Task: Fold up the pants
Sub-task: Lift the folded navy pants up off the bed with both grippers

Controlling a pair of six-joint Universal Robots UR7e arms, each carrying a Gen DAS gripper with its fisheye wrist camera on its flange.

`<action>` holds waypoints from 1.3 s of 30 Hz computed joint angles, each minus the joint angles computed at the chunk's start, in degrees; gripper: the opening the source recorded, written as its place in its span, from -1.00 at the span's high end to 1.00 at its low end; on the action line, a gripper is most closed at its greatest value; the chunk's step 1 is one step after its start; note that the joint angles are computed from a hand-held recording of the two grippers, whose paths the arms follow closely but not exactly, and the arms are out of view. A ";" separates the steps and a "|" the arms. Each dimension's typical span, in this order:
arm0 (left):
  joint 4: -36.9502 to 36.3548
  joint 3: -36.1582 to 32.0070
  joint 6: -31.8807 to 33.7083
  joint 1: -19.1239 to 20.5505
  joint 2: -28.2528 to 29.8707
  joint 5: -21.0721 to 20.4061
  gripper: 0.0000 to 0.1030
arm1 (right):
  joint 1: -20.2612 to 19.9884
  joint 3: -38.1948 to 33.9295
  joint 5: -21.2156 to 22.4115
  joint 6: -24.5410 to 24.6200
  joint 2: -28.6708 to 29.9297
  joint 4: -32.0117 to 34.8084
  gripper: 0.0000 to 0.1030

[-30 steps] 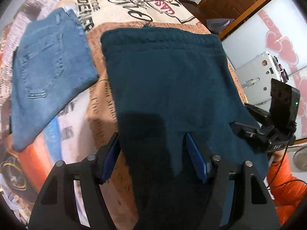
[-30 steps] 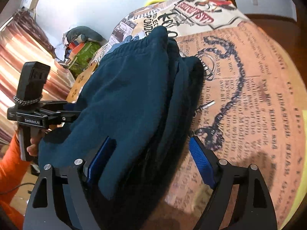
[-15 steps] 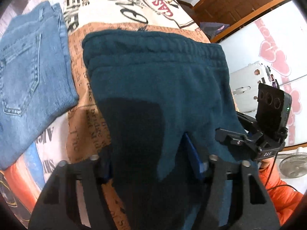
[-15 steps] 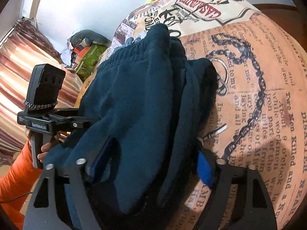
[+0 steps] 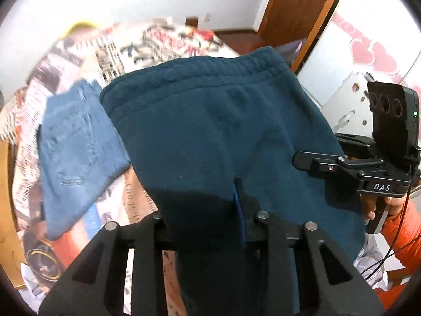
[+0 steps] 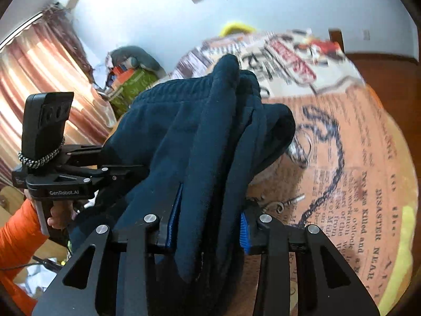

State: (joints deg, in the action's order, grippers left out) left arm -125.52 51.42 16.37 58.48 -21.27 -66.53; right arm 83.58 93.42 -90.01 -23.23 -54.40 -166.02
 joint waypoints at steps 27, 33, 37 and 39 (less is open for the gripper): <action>-27.71 9.56 3.70 0.46 -12.85 1.85 0.44 | 11.93 -15.08 3.88 -8.33 8.30 -2.83 0.41; -26.25 1.90 3.41 2.46 -8.57 2.81 0.44 | 12.21 -23.47 4.61 -8.13 14.46 0.68 0.41; -23.04 -5.13 2.96 4.21 -4.47 2.94 0.44 | 11.95 -29.41 4.38 -7.61 18.55 3.52 0.41; -21.46 -8.21 2.77 4.79 -2.62 3.26 0.44 | 11.72 -32.59 3.97 -7.38 20.66 5.33 0.41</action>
State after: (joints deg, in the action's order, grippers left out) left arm -146.98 43.21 19.14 63.27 -23.89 -63.27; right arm 95.30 60.83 -86.04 -30.61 -33.74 -160.68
